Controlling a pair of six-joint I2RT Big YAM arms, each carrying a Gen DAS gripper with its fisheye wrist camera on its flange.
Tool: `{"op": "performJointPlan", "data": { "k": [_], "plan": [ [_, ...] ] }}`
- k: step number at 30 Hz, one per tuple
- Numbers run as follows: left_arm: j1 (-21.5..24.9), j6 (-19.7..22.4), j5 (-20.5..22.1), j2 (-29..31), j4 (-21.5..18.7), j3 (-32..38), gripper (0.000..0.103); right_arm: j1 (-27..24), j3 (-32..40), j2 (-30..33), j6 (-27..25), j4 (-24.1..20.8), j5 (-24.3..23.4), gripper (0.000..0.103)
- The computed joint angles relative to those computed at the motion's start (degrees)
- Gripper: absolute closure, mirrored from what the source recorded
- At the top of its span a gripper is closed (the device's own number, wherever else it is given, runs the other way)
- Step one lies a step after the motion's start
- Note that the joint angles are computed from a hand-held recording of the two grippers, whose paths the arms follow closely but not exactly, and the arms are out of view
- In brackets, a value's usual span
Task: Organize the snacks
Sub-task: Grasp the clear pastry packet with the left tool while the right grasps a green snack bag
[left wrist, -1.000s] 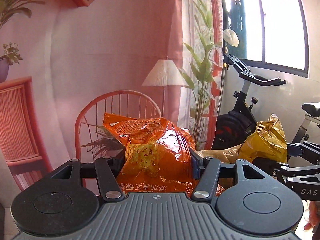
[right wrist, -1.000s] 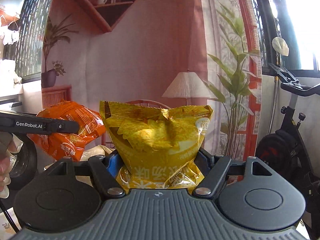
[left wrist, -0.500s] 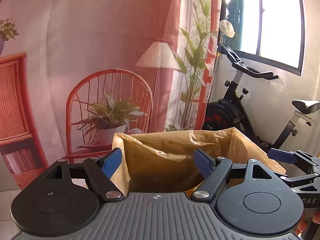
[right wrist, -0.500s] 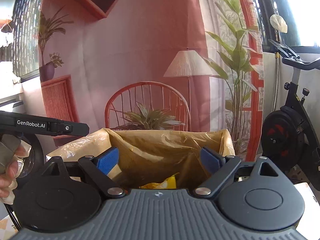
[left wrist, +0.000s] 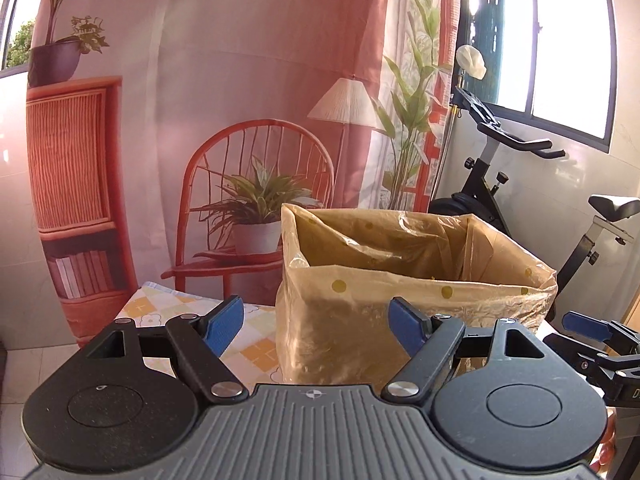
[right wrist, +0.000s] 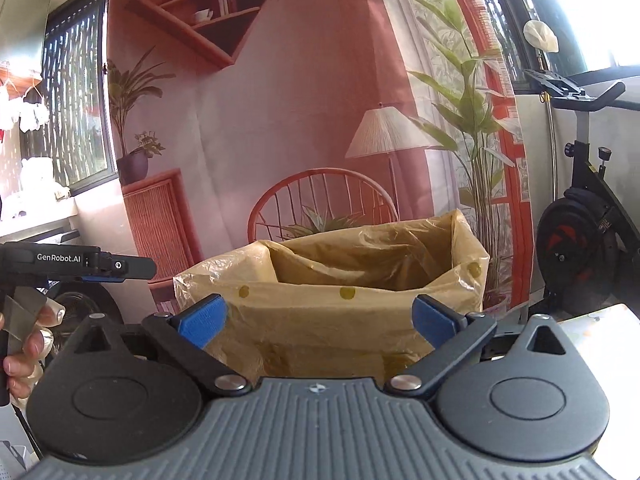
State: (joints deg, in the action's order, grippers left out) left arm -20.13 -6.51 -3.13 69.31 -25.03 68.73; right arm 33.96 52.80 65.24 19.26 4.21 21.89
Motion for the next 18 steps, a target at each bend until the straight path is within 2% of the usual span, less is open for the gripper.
{"op": "performJointPlan", "data": {
  "k": [4, 7, 11, 15, 18],
  "plan": [
    [-0.4, -2.9, 1.1, -2.5, 2.4, -6.1, 0.018, 1.8, -1.8, 0.2, -1.5, -0.8, 1.7, 0.000],
    [-0.1, -5.4, 3.1, -1.9, 0.9, -7.8, 0.018, 2.4, -1.5, 1.5, -1.9, -3.5, 2.9, 0.000],
    [-0.2, -3.8, 1.8, -2.0, 1.8, -9.6, 0.018, 2.4, -1.8, 2.4, -3.0, -4.8, 1.5, 0.000],
    [0.7, -4.9, 2.8, -1.7, 1.5, -10.0, 0.018, 2.0, -1.3, 3.1, -2.7, -7.5, 1.1, 0.000],
    [0.8, -5.0, 2.6, -1.7, 1.5, -10.4, 0.018, 2.2, -0.3, 3.3, -6.5, -10.4, -0.6, 0.000]
  ]
}}
